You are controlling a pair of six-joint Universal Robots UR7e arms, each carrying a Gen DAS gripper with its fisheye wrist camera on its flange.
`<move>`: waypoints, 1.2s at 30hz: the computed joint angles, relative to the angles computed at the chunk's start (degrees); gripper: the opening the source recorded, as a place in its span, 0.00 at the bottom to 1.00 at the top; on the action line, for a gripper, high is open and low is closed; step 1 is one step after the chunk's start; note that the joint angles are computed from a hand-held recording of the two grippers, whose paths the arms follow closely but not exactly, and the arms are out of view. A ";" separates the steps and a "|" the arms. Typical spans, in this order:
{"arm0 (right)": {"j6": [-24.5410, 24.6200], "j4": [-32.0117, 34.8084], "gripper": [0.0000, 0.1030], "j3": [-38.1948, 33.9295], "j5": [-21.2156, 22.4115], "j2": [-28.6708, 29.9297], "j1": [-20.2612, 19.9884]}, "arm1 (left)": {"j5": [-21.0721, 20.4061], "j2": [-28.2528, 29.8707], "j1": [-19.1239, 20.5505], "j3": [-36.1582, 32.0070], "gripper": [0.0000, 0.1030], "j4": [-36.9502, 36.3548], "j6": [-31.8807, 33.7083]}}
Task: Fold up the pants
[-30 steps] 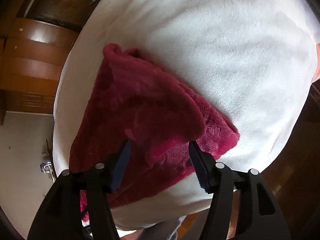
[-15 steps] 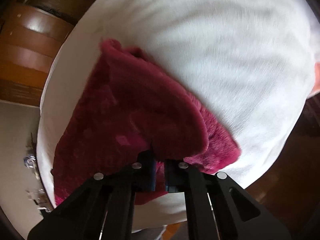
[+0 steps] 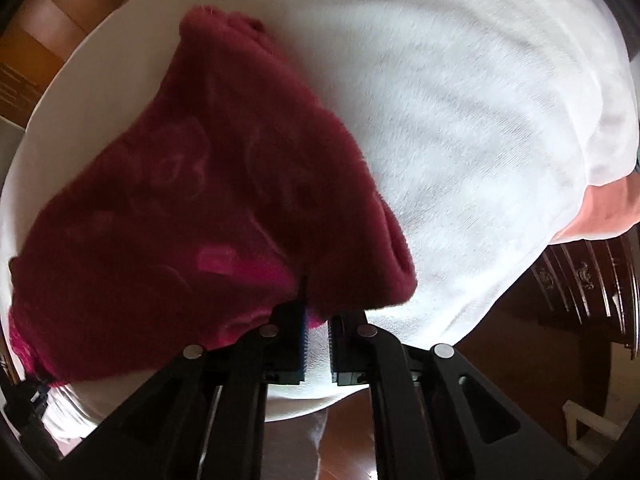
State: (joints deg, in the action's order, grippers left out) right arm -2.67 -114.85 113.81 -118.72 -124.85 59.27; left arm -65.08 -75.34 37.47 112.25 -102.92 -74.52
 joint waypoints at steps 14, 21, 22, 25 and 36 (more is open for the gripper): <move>4.95 8.43 0.28 -2.83 -17.42 7.61 26.11 | 1.38 -1.87 0.54 -5.75 0.27 5.35 5.39; 5.93 0.77 0.29 -8.32 -8.97 23.79 37.70 | 6.73 -2.76 1.23 -11.01 0.27 10.75 9.83; 5.22 -0.96 0.31 -9.31 -6.92 26.43 38.46 | 7.49 -2.97 1.41 -11.46 0.28 11.22 10.44; 4.43 -4.86 0.37 -12.47 -1.93 34.91 41.12 | 8.80 -3.87 2.02 -12.63 0.34 12.27 11.82; -1.73 -5.57 0.45 -26.96 6.62 58.18 44.07 | 13.19 -6.14 8.29 -15.11 0.34 14.21 15.90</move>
State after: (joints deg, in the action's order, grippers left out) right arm -4.40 -120.42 86.85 -112.10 -66.67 103.34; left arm -51.90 -81.48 45.76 97.14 -88.70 -58.62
